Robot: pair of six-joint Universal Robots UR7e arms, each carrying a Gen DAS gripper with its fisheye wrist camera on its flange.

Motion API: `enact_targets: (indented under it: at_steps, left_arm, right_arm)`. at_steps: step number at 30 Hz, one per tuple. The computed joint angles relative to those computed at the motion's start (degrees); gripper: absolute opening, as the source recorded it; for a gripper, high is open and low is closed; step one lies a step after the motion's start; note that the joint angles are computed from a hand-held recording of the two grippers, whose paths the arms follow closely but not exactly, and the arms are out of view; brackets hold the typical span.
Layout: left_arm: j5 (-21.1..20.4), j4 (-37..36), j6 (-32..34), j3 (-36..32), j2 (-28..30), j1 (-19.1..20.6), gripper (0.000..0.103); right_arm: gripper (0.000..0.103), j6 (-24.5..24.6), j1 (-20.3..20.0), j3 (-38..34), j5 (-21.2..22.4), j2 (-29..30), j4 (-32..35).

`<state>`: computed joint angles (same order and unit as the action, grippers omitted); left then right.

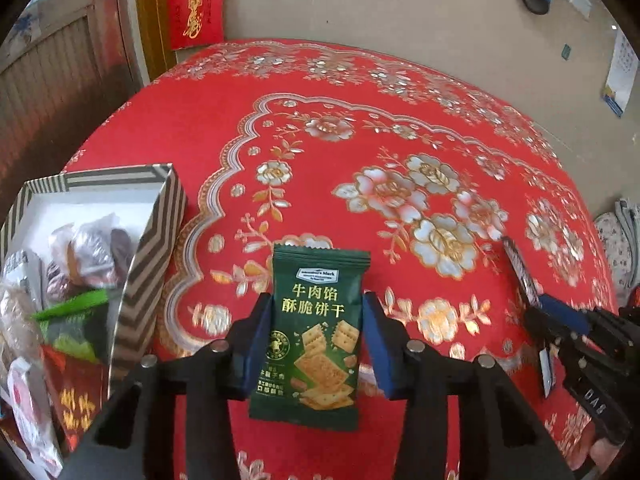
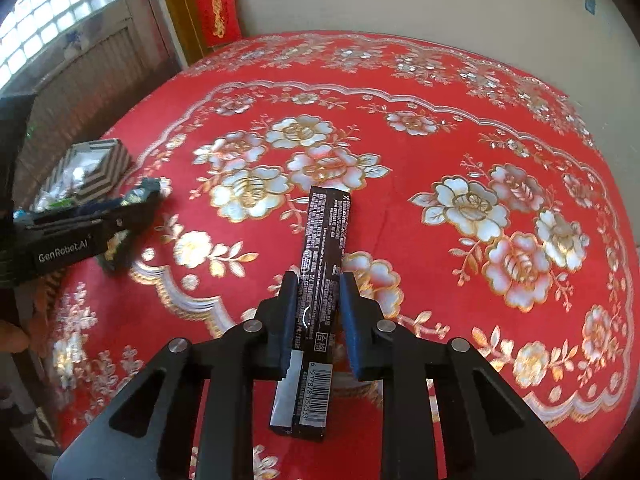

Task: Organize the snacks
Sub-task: 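Close left tool on green cracker packet while right tool closes on chocolate stick bar, then carry green cracker packet with left tool while right tool carries chocolate bar to box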

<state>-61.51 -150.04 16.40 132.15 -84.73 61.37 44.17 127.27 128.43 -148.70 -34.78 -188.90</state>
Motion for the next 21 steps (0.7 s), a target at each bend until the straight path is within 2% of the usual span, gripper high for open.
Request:
enact_targets:
  at_steps: [3, 8, 21]
  left_arm:
    - [-0.9, 0.9, 0.4, 1.2, -2.5, -0.4, 0.047]
    - [-1.1, -0.3, 0.9, 2.9, -5.9, -1.0, 0.047]
    - [0.2, -5.5, 5.2, 6.5, -12.5, -1.4, 0.047]
  right_arm:
    - [0.020, -0.1, 1.4, -0.3, -0.1, 0.7, -2.2]
    - [0.020, -0.1, 4.4, -2.6, -1.1, 1.3, -1.0]
    - [0.020, -0.7, 7.2, -7.7, -0.4, 4.4, 0.6]
